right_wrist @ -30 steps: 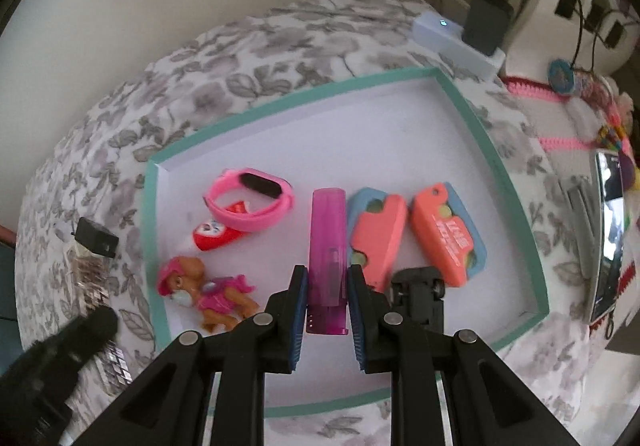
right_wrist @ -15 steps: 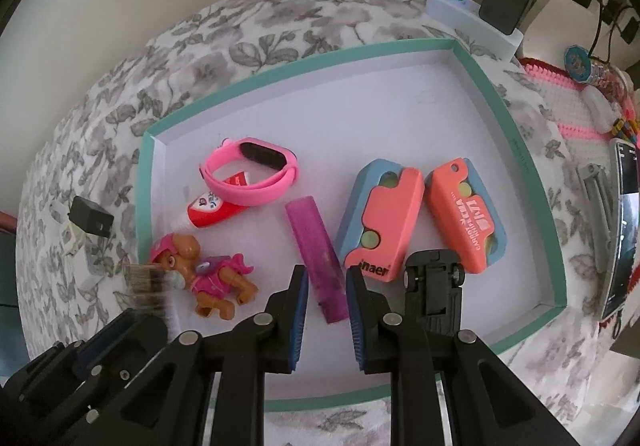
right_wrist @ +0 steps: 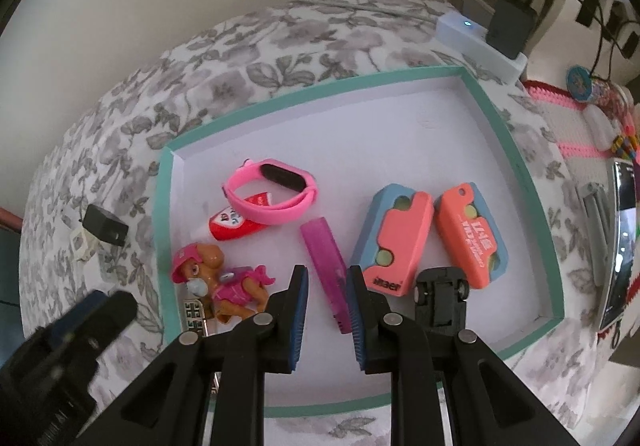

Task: Organize rigid objects
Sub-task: 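Carry the gold clip and magenta stick over the tray and open both grippers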

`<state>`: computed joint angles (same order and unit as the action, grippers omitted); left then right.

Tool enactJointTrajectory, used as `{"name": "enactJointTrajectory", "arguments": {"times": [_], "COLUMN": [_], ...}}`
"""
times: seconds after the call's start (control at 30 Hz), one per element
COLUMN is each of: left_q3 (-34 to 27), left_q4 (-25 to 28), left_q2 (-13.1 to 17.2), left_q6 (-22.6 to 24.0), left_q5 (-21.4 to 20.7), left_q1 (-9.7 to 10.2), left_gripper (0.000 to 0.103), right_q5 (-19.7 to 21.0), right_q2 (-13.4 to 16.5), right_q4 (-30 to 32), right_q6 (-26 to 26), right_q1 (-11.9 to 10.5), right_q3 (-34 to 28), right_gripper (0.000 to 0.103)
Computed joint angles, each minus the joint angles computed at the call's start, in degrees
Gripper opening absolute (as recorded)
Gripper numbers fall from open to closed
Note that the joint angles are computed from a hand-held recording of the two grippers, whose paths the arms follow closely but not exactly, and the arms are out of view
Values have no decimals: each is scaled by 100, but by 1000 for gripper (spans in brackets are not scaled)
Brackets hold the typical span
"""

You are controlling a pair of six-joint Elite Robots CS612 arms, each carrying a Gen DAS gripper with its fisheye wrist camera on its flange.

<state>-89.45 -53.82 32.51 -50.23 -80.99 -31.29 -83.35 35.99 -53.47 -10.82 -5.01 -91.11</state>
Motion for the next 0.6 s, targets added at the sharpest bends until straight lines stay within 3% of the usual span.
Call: {"name": "enactJointTrajectory", "arguments": {"times": [0.07, 0.13, 0.2, 0.37, 0.6], "left_q3": [-52, -95, -130, -153, -173], "left_q4": [95, 236, 367, 641, 712], "left_q2": [21, 36, 57, 109, 150], "left_q6": [-218, -490, -727, -1075, -1178], "left_q5": [134, 277, 379, 336, 283], "left_q1": [21, 45, 70, 156, 220], "left_gripper": [62, 74, 83, 84, 85], "right_q5": [-27, -47, -6, -12, -65], "right_q2": [23, 40, 56, 95, 125], "right_q4": [-46, -86, -118, -228, -237], "right_q6": [-62, -127, -175, -239, -345], "right_q1": [25, 50, 60, 83, 113], "right_q3": [-14, -28, -45, -78, -72], "right_gripper": [24, 33, 50, 68, 83]}}
